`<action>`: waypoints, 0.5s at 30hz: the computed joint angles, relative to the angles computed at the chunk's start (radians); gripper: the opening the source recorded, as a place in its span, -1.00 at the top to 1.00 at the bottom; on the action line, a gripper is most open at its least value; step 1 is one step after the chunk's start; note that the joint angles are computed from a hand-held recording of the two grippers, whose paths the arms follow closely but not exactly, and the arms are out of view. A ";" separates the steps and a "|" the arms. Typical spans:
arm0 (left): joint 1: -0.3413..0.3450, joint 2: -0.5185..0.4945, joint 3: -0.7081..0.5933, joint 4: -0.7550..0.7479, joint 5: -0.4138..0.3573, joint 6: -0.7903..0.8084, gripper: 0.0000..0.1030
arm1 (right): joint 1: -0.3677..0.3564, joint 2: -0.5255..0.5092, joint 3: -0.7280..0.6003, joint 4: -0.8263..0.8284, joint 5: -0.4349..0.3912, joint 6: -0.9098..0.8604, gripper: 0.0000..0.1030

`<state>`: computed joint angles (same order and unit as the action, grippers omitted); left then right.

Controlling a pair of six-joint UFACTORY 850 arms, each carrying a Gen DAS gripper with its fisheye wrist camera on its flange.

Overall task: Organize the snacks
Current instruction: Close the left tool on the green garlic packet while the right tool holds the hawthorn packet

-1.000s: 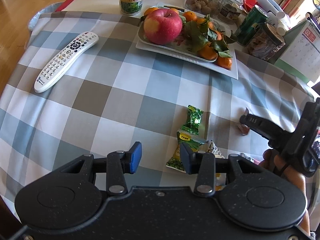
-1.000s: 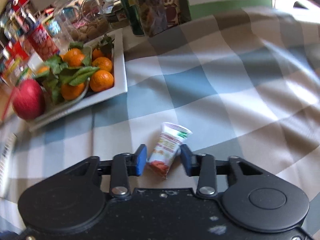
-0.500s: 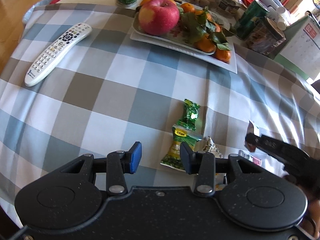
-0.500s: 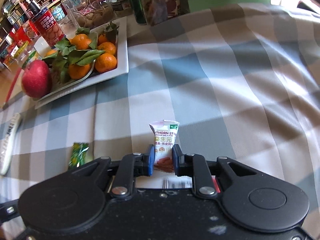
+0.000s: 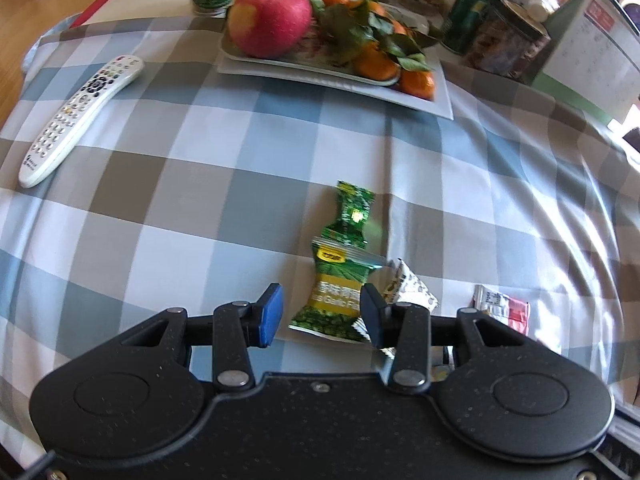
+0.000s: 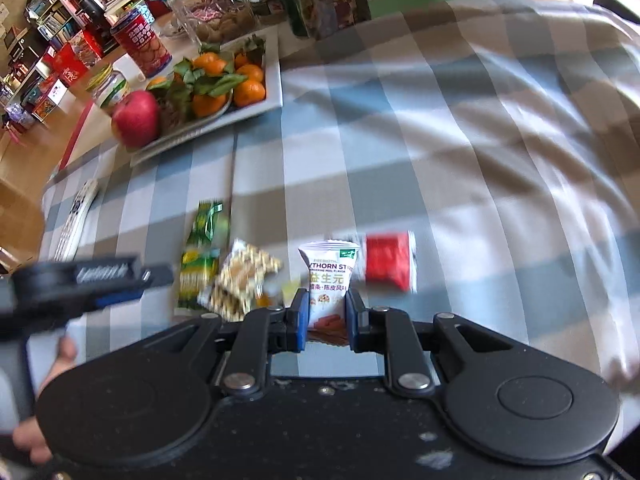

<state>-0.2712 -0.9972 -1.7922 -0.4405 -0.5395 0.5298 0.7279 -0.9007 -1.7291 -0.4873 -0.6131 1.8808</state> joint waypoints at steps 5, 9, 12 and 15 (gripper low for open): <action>-0.013 0.007 0.026 -0.004 0.041 0.021 0.00 | 0.014 0.028 0.055 0.008 0.063 0.069 0.60; -0.021 -0.006 0.018 0.031 0.053 -0.017 0.00 | 0.017 0.009 0.026 0.021 0.008 0.056 0.60; -0.025 -0.023 0.000 0.063 0.049 -0.062 0.00 | 0.020 0.000 0.005 0.014 -0.032 0.051 0.60; -0.023 -0.036 -0.012 0.052 0.042 -0.080 0.00 | 0.028 0.006 0.008 -0.009 -0.035 0.054 0.60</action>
